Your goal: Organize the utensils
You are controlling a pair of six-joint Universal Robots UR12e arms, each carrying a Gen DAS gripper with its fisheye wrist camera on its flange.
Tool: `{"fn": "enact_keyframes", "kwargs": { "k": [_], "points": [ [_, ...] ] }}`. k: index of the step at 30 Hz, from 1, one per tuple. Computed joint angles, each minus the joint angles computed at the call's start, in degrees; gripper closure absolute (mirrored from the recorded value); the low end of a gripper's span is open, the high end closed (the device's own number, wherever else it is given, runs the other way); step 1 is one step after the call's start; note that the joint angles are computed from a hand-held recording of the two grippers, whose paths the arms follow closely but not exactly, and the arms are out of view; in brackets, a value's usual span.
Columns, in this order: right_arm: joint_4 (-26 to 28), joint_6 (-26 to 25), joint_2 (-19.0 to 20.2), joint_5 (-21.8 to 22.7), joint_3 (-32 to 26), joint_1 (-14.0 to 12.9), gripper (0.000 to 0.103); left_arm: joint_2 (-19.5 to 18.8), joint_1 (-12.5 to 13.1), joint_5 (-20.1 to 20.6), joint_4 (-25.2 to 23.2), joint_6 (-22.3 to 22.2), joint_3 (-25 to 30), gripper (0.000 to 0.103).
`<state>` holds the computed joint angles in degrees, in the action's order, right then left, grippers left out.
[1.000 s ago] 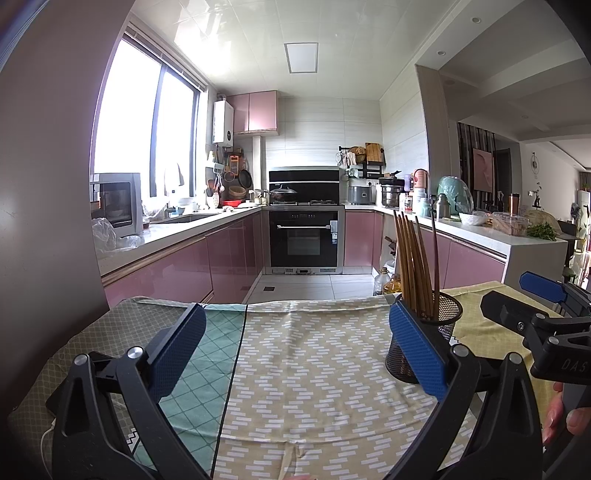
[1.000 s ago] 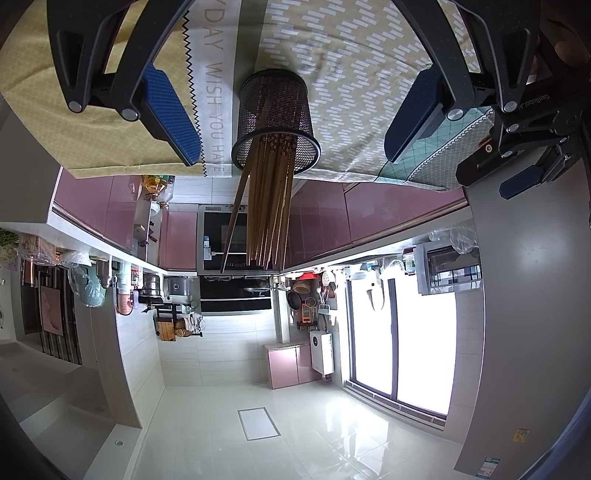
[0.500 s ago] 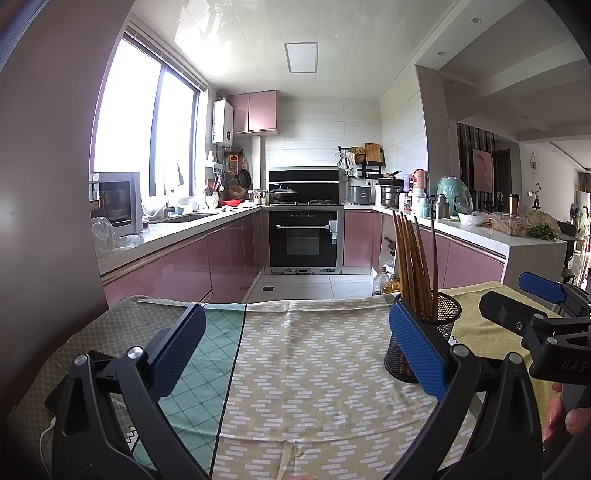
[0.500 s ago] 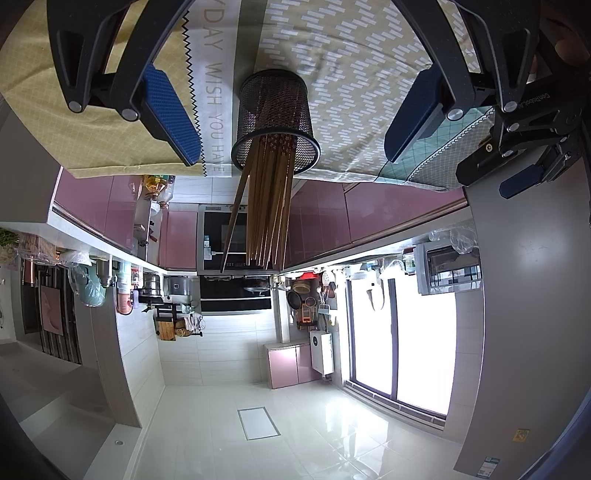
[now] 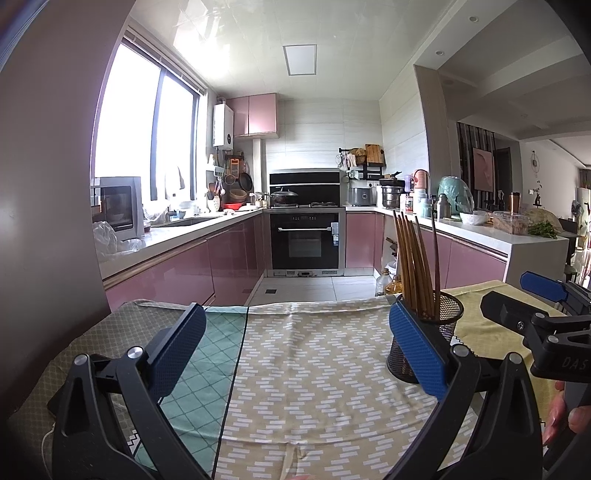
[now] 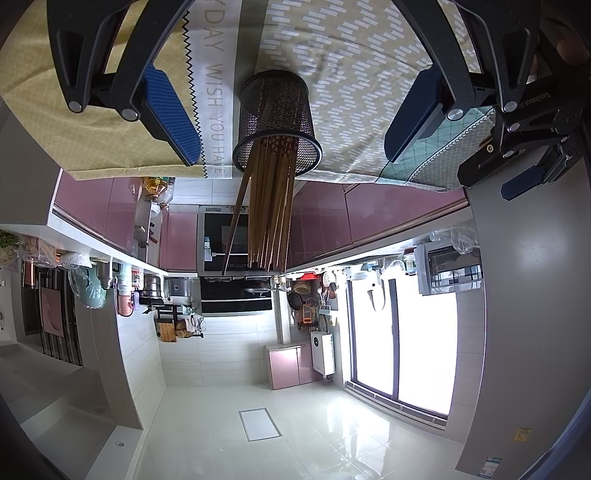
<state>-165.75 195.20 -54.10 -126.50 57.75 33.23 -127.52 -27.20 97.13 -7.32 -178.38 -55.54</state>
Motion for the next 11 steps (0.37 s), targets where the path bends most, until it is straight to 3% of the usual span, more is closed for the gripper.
{"fn": "enact_keyframes", "kwargs": {
  "k": [4, 7, 11],
  "points": [
    [0.6, 0.5, -0.2, 0.4, 0.4, -0.2, 0.006, -0.1, -0.2, 0.4, -0.7, 0.0, 0.2, 0.005],
    [2.8, 2.7, -1.3, 2.2, 1.9, -0.9, 0.006, -0.1, -0.1, 0.1, -4.0, -1.4, 0.8, 0.005],
    [13.3, 9.3, -4.1, 3.0, 4.8, -3.1, 0.006, -0.5, 0.5, -1.1, -8.8, -2.3, 1.9, 0.005]
  ]
}}
